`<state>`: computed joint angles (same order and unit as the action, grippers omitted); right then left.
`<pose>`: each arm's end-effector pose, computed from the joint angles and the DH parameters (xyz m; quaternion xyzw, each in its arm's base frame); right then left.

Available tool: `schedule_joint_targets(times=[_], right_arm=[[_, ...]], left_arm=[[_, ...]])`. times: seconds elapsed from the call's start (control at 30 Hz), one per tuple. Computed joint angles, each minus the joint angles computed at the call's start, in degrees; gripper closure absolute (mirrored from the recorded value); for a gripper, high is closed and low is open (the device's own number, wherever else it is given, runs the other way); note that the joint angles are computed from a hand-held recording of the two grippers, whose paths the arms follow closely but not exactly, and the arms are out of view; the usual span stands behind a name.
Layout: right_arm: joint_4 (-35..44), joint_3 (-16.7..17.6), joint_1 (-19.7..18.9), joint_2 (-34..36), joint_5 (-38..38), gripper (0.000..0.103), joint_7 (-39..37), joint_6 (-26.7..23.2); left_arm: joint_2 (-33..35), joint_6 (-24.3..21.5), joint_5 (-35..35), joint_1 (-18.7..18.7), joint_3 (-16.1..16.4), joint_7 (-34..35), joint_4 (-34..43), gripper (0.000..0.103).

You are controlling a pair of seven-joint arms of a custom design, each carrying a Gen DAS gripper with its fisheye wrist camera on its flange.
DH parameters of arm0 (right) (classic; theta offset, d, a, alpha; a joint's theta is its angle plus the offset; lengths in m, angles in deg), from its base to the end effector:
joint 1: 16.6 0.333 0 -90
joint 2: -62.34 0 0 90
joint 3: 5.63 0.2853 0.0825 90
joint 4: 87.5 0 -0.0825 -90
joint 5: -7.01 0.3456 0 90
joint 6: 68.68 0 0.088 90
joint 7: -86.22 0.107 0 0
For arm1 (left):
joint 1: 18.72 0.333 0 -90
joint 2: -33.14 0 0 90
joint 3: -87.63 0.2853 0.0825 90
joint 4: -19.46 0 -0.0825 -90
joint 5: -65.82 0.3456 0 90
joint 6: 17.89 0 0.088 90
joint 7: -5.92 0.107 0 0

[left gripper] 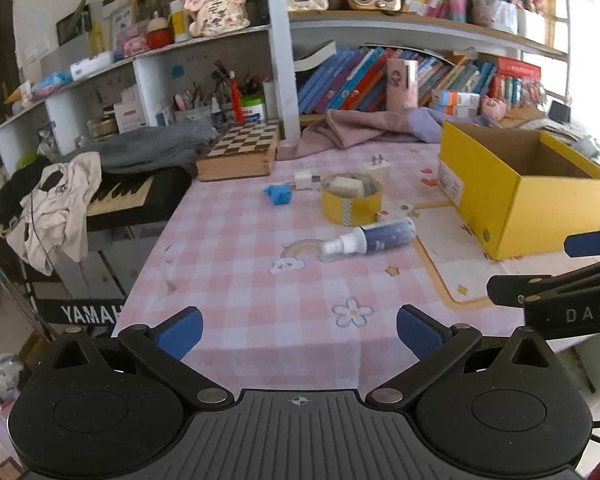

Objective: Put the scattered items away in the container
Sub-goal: 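Grasp the blue spray bottle with the left tool while the right tool grasps the white staple box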

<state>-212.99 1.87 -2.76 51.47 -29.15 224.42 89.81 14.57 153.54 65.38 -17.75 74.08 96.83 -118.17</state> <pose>0.4648 0.2127 0.5347 -0.6555 0.6297 -0.2833 0.3059 0.4566 -0.1110 0.5339 -0.5503 0.7106 -0.3174 0.3024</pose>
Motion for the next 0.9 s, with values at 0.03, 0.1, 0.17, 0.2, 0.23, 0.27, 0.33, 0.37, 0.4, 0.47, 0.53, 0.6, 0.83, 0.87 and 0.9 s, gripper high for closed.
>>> schedule_joint_targets(times=[0.03, 0.1, 0.17, 0.2, 0.23, 0.27, 0.33, 0.37, 0.4, 0.47, 0.53, 0.6, 0.83, 0.87, 0.9], right_arm=[[0.77, -0.35, -0.17, 0.89, 0.03, 0.002, -0.5, 1.04], [2.33, -0.97, -0.35, 2.6, 0.44, 0.007, -1.68, 2.24], [4.3, -1.97, 0.03, 4.82, 2.94, 0.014, -5.13, 3.22], [5.37, -2.44, 0.27, 5.97, 4.61, 0.016, -7.29, 3.53], [6.48, -2.87, 0.5, 7.15, 6.49, 0.018, -9.76, 3.71], [7.61, -3.22, 0.7, 8.32, 8.48, 0.02, -12.36, 3.93], [9.72, -3.67, 0.9, 10.52, 12.26, 0.021, -17.26, 4.35], [10.94, -3.79, 0.9, 11.69, 13.92, 0.021, -19.5, 4.38], [11.93, -3.86, 0.88, 12.61, 15.12, 0.021, -21.1, 4.36], [14.02, -3.96, 0.73, 14.48, 17.5, 0.021, -24.21, 4.15], [16.01, -3.97, 0.45, 16.19, 19.78, 0.021, -26.93, 3.82], [18.46, -3.89, 0.1, 18.23, 22.06, 0.021, -29.52, 3.37], [28.55, -3.23, -1.08, 25.48, 28.84, 0.021, -35.7, -0.34], [29.81, -3.0, -1.28, 26.31, 29.75, 0.021, -36.35, -0.93], [31.1, -2.78, -1.5, 27.2, 30.58, 0.022, -37.09, -1.52]], left_arm=[[0.92, -0.4, 0.41, 0.76, -0.54, -0.85, 1.0, 0.0], [2.76, -1.24, 2.71, 2.84, -2.21, -3.61, 2.87, 0.0], [4.89, -2.42, 5.37, 3.78, -2.96, -5.91, 5.01, 0.0], [6.0, -2.91, 5.98, 3.35, -2.59, -6.29, 6.09, 0.001], [7.05, -3.25, 6.62, 2.92, -2.21, -6.74, 7.1, 0.001], [8.1, -3.5, 7.46, 2.59, -1.92, -7.39, 8.11, 0.001], [10.2, -4.13, 9.02, 1.69, -1.21, -8.46, 10.16, 0.001], [11.23, -4.64, 9.65, 1.11, -0.77, -8.8, 11.21, 0.001], [12.25, -5.24, 10.18, 0.47, -0.28, -9.02, 12.29, 0.002], [14.31, -6.38, 10.58, -1.02, 0.78, -8.79, 14.51, 0.003], [16.29, -7.11, 9.88, -2.64, 1.83, -7.12, 16.57, 0.003], [18.2, -7.14, 8.52, -4.1, 2.64, -4.28, 18.48, 0.003], [26.45, -7.57, 6.62, -7.86, 4.73, 4.89, 27.25, 0.006], [27.65, -8.14, 6.66, -8.28, 4.95, 5.59, 28.76, 0.006], [28.73, -8.57, 6.4, -8.58, 5.06, 6.55, 30.09, 0.006]])
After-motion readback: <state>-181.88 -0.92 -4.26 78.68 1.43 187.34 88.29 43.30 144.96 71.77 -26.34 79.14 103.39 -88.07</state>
